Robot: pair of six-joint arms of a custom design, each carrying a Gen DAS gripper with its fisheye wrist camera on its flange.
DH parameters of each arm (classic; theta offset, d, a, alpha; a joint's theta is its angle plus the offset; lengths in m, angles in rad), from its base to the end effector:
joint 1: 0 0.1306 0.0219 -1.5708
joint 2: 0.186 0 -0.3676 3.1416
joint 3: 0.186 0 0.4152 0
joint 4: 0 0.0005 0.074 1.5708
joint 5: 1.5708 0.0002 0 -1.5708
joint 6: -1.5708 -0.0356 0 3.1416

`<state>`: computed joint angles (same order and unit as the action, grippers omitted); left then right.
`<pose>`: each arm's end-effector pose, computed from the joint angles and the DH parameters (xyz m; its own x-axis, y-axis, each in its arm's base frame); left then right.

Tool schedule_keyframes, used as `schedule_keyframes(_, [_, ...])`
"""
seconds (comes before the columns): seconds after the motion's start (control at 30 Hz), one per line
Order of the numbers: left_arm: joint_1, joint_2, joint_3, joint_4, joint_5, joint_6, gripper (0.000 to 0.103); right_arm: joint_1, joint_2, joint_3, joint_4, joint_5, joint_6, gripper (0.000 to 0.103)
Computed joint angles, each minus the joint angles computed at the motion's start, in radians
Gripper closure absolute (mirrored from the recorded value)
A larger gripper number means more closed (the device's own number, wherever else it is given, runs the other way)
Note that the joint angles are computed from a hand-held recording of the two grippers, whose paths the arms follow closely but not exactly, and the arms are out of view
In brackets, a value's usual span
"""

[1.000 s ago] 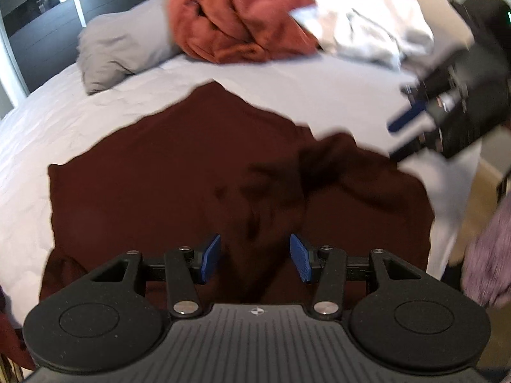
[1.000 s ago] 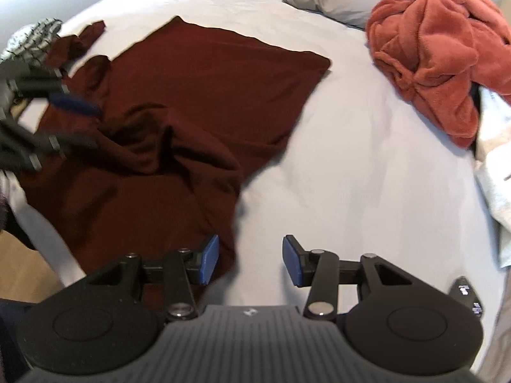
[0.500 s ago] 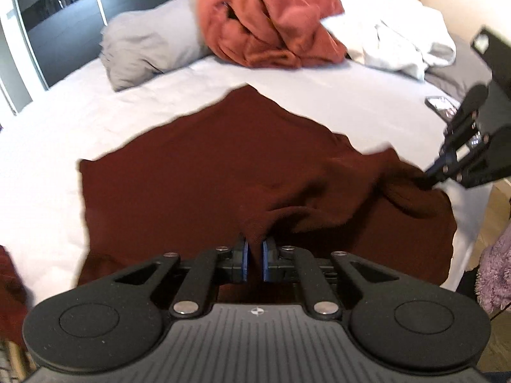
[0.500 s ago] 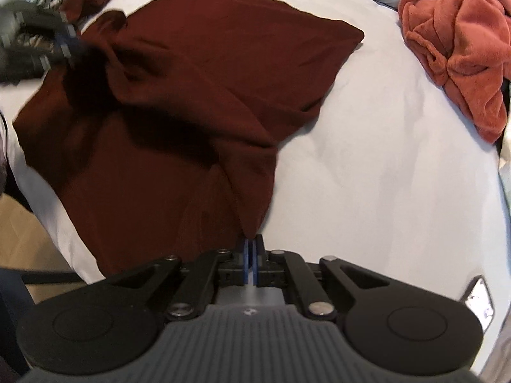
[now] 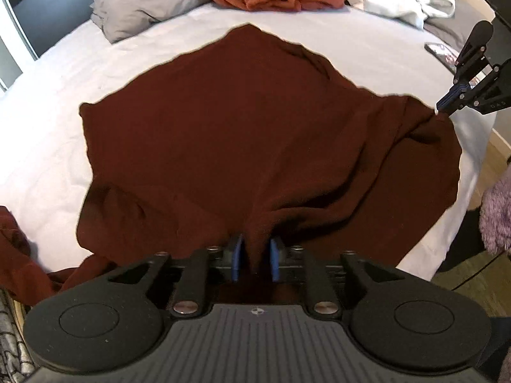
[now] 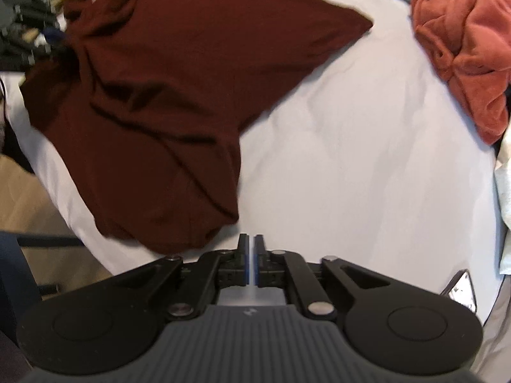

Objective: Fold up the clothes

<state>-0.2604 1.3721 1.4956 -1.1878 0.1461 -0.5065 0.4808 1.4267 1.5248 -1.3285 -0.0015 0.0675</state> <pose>0.4644 -0.1296 0.4537 -0.5822 0.6518 -0.4860 0.6923 0.7108 0.1240 0.4319 0.2248 0.4352 -0.8026 -0.4947 -0.3332 -0.5182 0.8550 -0.0211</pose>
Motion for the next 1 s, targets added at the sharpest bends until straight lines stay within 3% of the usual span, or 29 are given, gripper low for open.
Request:
schedule_keyframes(0.07, [-0.005,-0.021,-0.013,0.036,0.000,0.007,0.058,-0.008,-0.020,-0.010,0.032,-0.031,-0.002,0.096])
schedule_keyframes(0.17, [-0.025,-0.056,-0.042,0.091,-0.004,-0.009,0.054,-0.002,-0.049,-0.037,0.093,-0.060,0.006,0.095])
schedule_keyframes(0.2, [-0.035,-0.062,-0.049,0.101,0.002,-0.017,0.054,0.006,-0.052,-0.045,0.115,-0.059,0.015,0.087])
schedule_keyframes(0.23, [-0.044,-0.069,-0.056,0.111,0.007,-0.025,0.054,0.015,-0.055,-0.052,0.135,-0.055,0.025,0.065])
schedule_keyframes(0.27, [-0.054,-0.075,-0.063,0.121,0.012,-0.033,0.054,0.024,-0.058,-0.063,0.164,-0.045,0.036,0.056])
schedule_keyframes(0.3, [-0.066,-0.078,-0.071,0.126,0.017,-0.044,0.054,0.033,-0.059,-0.072,0.192,-0.043,0.052,0.055])
schedule_keyframes(0.4, [-0.108,-0.081,-0.100,0.133,0.031,-0.082,0.055,0.053,-0.054,-0.085,0.265,-0.027,0.097,0.060])
schedule_keyframes(0.53, [-0.160,-0.058,-0.126,0.145,0.025,-0.130,0.067,0.073,-0.038,-0.105,0.350,0.021,0.158,0.067])
schedule_keyframes(0.57, [-0.170,-0.050,-0.131,0.149,0.022,-0.134,0.068,0.075,-0.028,-0.102,0.347,0.023,0.180,0.071])
schedule_keyframes(0.63, [-0.184,-0.036,-0.141,0.160,0.010,-0.138,0.070,0.080,-0.009,-0.089,0.317,0.038,0.209,0.095])
schedule_keyframes(0.7, [-0.186,-0.028,-0.146,0.176,0.011,-0.126,0.071,0.072,-0.013,-0.084,0.298,0.023,0.204,0.096])
schedule_keyframes(0.83, [-0.183,-0.002,-0.123,0.180,0.016,-0.085,0.097,0.060,-0.034,-0.068,0.242,-0.006,0.185,0.097])
schedule_keyframes(1.0, [-0.171,0.020,-0.078,0.129,0.054,-0.064,0.103,0.055,-0.044,-0.067,0.156,-0.057,0.173,0.099])
